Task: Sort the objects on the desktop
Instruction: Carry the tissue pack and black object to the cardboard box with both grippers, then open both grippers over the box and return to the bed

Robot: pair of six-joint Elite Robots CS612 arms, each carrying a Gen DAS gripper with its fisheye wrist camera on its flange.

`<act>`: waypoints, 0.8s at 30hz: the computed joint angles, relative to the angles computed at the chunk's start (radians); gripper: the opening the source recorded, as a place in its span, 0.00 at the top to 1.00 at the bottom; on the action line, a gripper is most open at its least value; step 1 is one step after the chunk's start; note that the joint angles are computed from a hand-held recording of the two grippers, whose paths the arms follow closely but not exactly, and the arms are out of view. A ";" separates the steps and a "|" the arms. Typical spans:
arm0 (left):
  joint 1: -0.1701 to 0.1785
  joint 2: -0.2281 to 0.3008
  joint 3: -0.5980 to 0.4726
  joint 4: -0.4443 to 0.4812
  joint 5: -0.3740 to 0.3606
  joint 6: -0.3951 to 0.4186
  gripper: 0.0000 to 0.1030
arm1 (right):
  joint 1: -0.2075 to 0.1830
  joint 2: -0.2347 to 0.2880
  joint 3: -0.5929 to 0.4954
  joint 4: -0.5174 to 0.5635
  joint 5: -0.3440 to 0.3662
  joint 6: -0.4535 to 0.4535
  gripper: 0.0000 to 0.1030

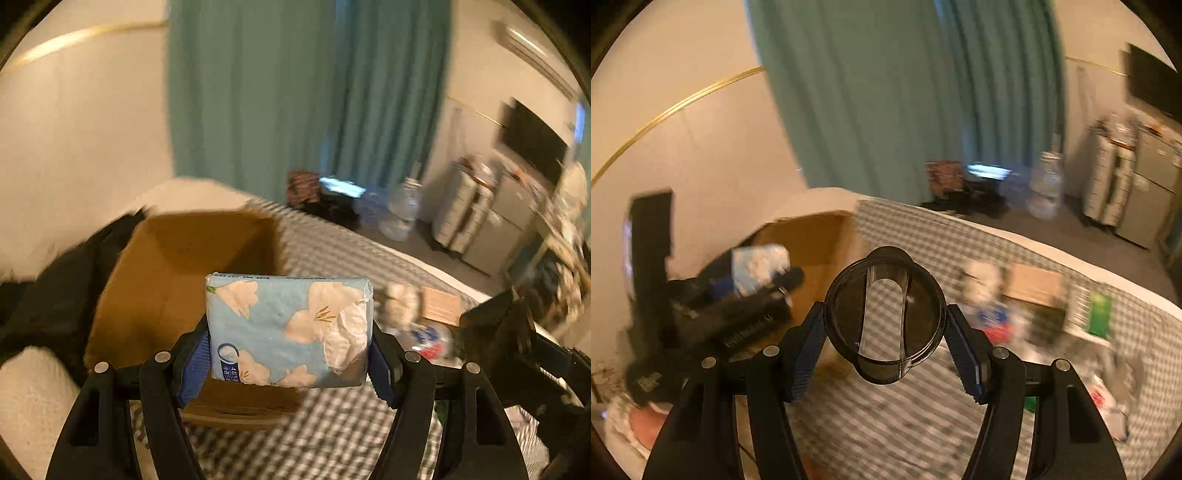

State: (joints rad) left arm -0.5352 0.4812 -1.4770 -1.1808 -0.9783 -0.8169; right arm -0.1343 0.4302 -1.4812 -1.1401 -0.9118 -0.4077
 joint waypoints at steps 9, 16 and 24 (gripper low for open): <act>0.090 0.074 -0.128 0.149 -0.048 -0.186 0.29 | 0.113 -0.061 0.170 0.018 0.046 -0.053 0.39; 0.110 0.094 -0.111 0.092 -0.106 -0.130 0.21 | 0.137 -0.052 0.210 -0.055 0.025 0.068 0.00; 0.067 0.094 -0.123 -0.006 0.050 -0.039 0.08 | 0.083 0.018 0.090 -0.403 -0.027 0.255 0.00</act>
State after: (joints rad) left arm -0.4683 0.5756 -1.5999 -1.1869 -0.9279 -0.8562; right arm -0.0510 0.4484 -1.3911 -1.5431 -0.9389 -0.1523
